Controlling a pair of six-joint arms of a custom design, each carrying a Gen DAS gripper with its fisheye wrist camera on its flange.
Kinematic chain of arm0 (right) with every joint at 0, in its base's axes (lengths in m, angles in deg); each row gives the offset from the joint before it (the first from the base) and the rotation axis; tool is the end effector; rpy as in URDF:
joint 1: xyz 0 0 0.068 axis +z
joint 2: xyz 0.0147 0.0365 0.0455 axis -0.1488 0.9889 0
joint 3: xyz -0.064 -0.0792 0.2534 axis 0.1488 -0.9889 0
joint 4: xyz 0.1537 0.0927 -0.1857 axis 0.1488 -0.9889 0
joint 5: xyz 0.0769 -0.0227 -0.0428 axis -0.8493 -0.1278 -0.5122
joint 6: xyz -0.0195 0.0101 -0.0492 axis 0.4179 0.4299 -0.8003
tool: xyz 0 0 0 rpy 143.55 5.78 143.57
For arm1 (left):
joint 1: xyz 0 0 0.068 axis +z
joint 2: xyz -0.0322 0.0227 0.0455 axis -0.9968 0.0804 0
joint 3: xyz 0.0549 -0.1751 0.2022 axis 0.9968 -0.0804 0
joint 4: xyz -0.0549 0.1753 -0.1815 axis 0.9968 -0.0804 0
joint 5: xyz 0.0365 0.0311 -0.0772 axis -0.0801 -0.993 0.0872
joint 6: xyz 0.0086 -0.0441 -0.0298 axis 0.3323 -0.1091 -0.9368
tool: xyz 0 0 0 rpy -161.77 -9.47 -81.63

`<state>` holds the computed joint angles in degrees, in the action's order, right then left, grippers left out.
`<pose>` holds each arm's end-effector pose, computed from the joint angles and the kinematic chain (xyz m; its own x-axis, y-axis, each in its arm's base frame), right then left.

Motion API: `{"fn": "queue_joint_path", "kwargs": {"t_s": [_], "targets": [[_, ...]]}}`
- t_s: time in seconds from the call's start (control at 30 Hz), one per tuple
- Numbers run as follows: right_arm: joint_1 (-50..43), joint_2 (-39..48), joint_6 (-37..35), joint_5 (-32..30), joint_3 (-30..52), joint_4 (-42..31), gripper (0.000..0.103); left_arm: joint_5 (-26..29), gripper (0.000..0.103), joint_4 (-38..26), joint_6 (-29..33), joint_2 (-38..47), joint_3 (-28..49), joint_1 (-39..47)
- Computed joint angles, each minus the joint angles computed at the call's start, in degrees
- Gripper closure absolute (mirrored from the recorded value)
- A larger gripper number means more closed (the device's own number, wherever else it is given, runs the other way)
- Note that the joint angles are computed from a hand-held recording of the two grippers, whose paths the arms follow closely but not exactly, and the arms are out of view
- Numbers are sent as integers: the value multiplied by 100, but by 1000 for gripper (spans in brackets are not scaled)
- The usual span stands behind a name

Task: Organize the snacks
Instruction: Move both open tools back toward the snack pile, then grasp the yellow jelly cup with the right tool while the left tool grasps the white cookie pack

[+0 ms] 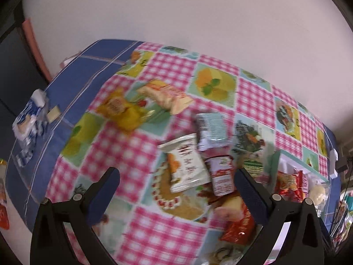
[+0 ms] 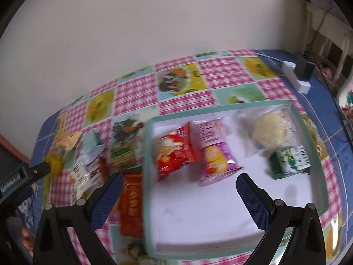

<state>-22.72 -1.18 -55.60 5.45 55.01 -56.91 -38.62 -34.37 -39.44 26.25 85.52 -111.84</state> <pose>0.2356 -0.0494 0.3061 -0.8452 0.0994 -0.5252 0.0058 0.9842 0.1770 0.2169 -0.0951 0.3225 -0.7648 -0.4650 -0.4460 -0.4783 0.8735 -0.0904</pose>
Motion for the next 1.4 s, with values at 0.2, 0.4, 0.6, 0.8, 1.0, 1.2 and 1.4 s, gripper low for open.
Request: {"fn": "queue_joint_path", "kwargs": {"t_s": [0.2,0.4,0.6,0.8,1.0,1.2,1.4], "targets": [[724,-333,126,145,-190,-187,0,479,0,-174,-105,-458,-566,491],[1152,-363,217,148,-384,-239,0,816,0,-83,-183,-418,-936,561],[1279,-187,234,228,-572,-211,0,1027,0,69,-283,-217,-1094,516],[1239,-38,294,273,-576,-180,6,1180,0,250,-287,-199,-1210,516],[1227,29,267,104,-501,-202,21,1275,0,373,-288,-45,-1168,454],[1298,81,246,-9,-452,-230,38,1389,0,642,-243,157,-1128,470],[1408,178,348,-255,-434,-176,42,1384,0,840,-109,329,-1073,589]]}}
